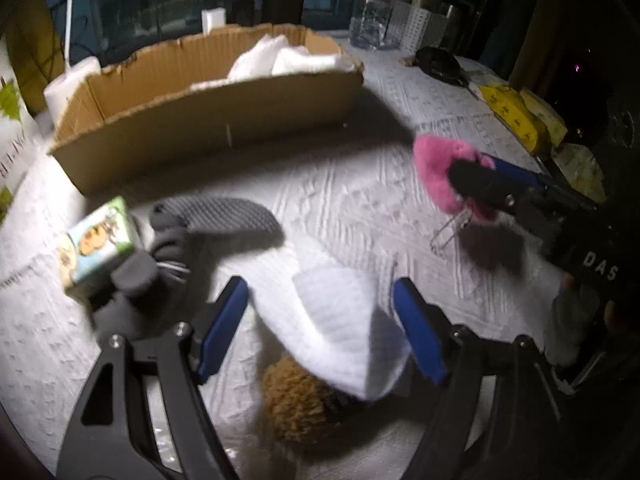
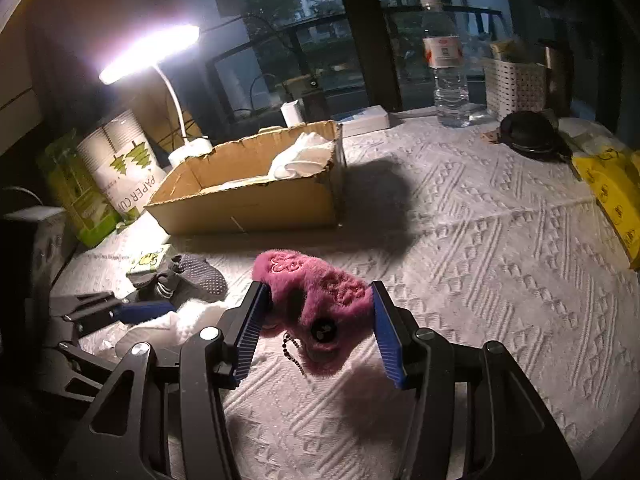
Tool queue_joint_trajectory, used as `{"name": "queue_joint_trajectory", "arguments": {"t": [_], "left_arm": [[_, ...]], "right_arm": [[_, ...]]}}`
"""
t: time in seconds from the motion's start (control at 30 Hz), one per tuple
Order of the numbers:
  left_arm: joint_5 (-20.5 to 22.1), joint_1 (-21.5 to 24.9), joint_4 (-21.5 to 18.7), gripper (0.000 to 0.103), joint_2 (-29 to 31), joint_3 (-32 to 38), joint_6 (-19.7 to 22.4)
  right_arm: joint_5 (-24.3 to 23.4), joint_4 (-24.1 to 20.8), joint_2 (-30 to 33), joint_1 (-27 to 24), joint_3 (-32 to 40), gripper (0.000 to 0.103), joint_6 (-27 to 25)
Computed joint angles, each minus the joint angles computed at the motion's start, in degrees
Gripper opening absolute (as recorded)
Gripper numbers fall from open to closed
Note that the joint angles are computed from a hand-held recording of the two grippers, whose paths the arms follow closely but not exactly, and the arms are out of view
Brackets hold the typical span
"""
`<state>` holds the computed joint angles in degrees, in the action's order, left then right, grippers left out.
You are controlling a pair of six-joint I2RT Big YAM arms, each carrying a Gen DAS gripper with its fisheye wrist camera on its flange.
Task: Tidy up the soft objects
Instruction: 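Grasp the pink plush with the right tool while the left tool grasps the white sock, then lift the pink plush and white sock and carry both toward the box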
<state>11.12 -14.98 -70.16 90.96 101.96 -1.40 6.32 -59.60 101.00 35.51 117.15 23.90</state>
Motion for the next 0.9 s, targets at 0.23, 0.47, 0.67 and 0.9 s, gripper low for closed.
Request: {"name": "queue_joint_trajectory", "arguments": {"t": [0.23, 0.47, 0.67, 0.9], "left_arm": [[3.6, 1.0, 0.1, 0.045, -0.2, -0.2, 0.4], [6.0, 1.7, 2.2, 0.021, -1.7, -0.3, 0.4], [7.8, 2.5, 3.4, 0.018, -2.8, 0.0, 0.4], [8.9, 3.6, 5.4, 0.018, -3.8, 0.7, 0.0]], "right_arm": [[0.9, 0.7, -1.4, -0.4, -1.6, 0.054, 0.5], [1.7, 0.5, -1.2, 0.0, -0.5, 0.055, -0.1], [2.3, -0.4, -0.4, 0.4, 1.7, 0.055, -0.7], [2.7, -1.6, 0.9, 0.7, 4.7, 0.055, -1.5]]}}
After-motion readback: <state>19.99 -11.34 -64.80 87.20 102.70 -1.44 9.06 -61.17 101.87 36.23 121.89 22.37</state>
